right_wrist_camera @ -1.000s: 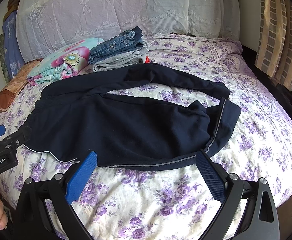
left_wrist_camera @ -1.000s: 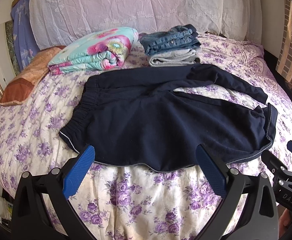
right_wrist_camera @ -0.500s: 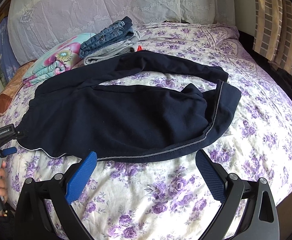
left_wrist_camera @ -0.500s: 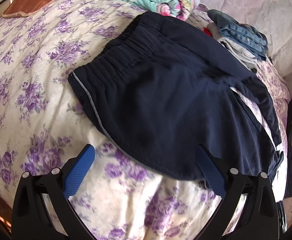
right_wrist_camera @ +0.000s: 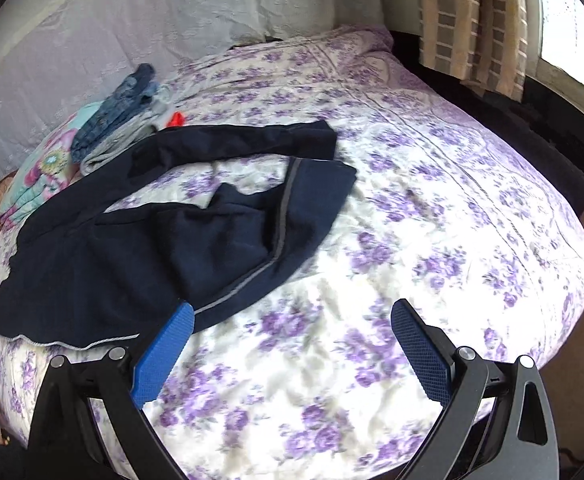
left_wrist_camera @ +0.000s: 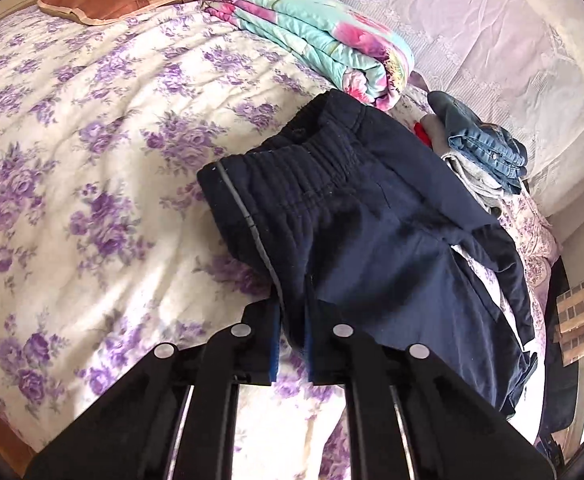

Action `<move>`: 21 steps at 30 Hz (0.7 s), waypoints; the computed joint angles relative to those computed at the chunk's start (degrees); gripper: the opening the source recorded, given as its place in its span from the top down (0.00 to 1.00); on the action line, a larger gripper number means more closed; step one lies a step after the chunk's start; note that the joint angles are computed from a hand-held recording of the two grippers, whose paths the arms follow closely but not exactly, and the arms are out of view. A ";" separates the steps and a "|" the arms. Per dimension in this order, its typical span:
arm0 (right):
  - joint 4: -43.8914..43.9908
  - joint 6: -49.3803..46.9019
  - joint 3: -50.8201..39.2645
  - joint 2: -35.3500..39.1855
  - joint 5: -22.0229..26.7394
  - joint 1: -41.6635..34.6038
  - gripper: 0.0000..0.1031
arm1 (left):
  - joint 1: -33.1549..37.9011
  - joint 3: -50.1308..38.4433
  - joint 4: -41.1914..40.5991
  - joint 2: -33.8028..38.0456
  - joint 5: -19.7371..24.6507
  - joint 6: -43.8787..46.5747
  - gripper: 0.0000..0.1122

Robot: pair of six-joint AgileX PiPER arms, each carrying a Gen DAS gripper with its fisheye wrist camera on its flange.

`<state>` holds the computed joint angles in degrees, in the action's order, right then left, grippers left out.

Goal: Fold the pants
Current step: 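Grasp the sweatpants waistband with the left gripper while the right gripper grasps the leg hem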

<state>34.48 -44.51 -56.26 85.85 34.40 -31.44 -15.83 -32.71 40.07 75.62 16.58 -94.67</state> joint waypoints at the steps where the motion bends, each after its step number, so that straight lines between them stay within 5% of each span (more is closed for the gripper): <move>1: -1.95 2.27 -2.56 2.29 0.32 -1.18 0.04 | -0.43 0.58 0.57 -0.60 0.59 -1.11 0.93; 7: -6.15 10.33 -21.40 18.64 8.09 -1.49 0.04 | -2.83 -3.55 1.56 4.70 6.40 -1.55 0.93; 11: -18.44 24.79 -33.83 26.80 8.93 5.54 0.04 | -4.33 -3.30 4.07 4.71 8.58 -3.46 0.93; 19: -49.53 52.71 -56.39 41.83 22.04 21.18 0.05 | -3.98 -3.92 2.55 5.60 8.94 -0.22 0.92; 21: -51.81 54.50 -59.95 45.57 24.65 21.41 0.09 | -3.67 -4.24 1.70 5.82 8.91 1.51 0.92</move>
<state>-17.33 9.98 -116.21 131.43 59.05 -10.03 -19.50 -36.95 41.76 81.44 25.50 -93.16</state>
